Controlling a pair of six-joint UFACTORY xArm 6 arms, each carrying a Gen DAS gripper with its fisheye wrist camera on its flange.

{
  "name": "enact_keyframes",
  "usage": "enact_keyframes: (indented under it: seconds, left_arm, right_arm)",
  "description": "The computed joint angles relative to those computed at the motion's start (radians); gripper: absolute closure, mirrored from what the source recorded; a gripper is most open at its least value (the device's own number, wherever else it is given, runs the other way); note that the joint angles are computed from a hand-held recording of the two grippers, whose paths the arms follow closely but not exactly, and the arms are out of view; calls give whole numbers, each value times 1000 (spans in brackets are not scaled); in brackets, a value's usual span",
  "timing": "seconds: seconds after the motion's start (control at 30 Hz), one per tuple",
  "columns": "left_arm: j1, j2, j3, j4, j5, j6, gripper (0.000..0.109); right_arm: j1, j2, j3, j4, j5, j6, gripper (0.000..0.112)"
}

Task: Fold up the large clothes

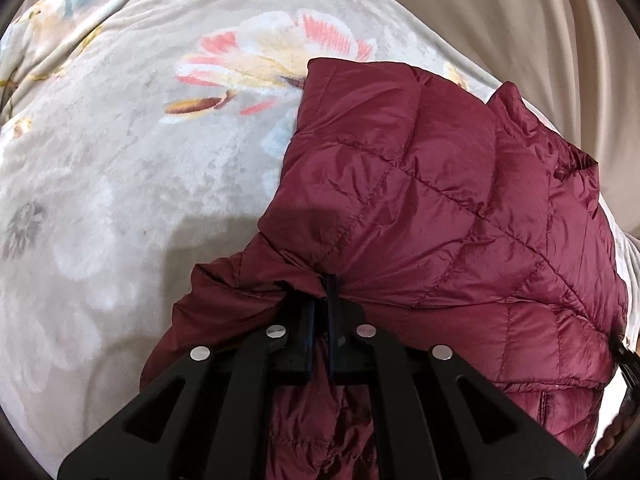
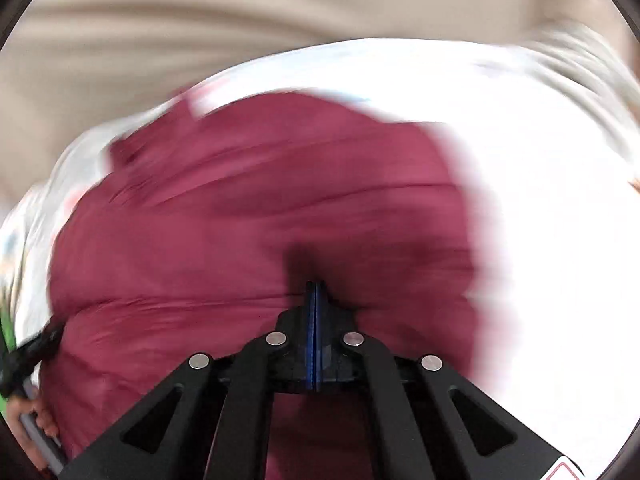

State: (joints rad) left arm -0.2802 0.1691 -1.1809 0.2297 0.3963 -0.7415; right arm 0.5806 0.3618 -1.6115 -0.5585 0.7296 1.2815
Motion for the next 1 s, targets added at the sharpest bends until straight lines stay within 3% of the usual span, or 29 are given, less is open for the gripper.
enact_keyframes:
  seconds: [0.07,0.1,0.17,0.23,0.3,0.33,0.47,0.5,0.57,0.63,0.77,0.9,1.0]
  left_arm:
    - [5,-11,3,-68,7,51,103]
    - [9,-34,18,-105,13,81,100]
    - [16,-94,66,-129,14,114,79]
    - [21,-182,137,-116,33,122,37]
    - [25,-271,211,-63,66,84,22]
    - [27,-303,240,-81,80,105,21]
    - [31,-403,337,-203,199,217,24]
    - [31,-420,362,-266,225,267,40]
    - [30,-441,385,-341,254,325,62]
    - [26,-490,422,-399,255,368,98]
    - [2,-623,473,-375,343,390,105]
    - [-34,-882,604,-345,569,393,105]
    - [-71,-1090,697,-300,726,308,101]
  right_arm:
    - [15,-92,77,-82,122,104,99]
    - [25,-169,158,-115,132,151,93]
    - [48,-280,283,-132,88,208,83]
    - [89,-370,384,-113,66,219,62]
    - [142,-406,425,-42,71,194,56]
    - [152,-433,462,-4,62,174,53]
    - [215,-452,539,141,93,108,50]
    - [219,-441,543,178,105,86,50]
    - [241,-422,530,180,114,97,62]
    - [250,-428,536,189,76,85,100]
    - [287,-506,561,170,76,108,108]
    - [381,-620,629,260,165,93,108]
    - [486,-676,675,377,240,117,105]
